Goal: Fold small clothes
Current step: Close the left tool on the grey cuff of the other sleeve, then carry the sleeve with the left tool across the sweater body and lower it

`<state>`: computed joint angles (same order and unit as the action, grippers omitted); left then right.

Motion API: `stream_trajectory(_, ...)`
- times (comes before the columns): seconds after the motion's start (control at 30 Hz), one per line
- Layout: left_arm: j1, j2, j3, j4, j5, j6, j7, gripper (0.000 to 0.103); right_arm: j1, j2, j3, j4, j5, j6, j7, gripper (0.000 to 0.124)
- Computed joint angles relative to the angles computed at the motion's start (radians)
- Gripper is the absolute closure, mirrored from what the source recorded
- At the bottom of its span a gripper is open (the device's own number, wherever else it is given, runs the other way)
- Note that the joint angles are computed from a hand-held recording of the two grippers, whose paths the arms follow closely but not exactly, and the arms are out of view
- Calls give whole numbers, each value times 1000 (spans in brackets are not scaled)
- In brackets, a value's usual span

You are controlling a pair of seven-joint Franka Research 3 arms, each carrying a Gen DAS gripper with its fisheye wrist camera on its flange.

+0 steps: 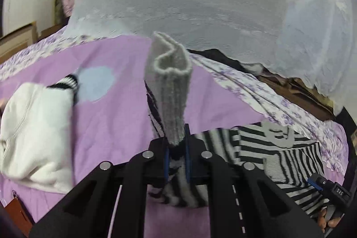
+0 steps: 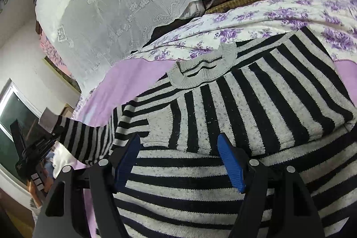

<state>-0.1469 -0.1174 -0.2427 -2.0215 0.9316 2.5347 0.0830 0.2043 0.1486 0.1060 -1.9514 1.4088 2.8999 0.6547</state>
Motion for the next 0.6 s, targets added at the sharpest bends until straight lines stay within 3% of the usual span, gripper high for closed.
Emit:
stream_trajectory(0.23,-68,125,-17,184,15,-88,77,94,-35,-25,-26,6,57,-70,-21,52)
stream_trajectory(0.6,-218,337,23,470,16,-161,186,94,-73,-33,-57,21,101,-142,-26,52)
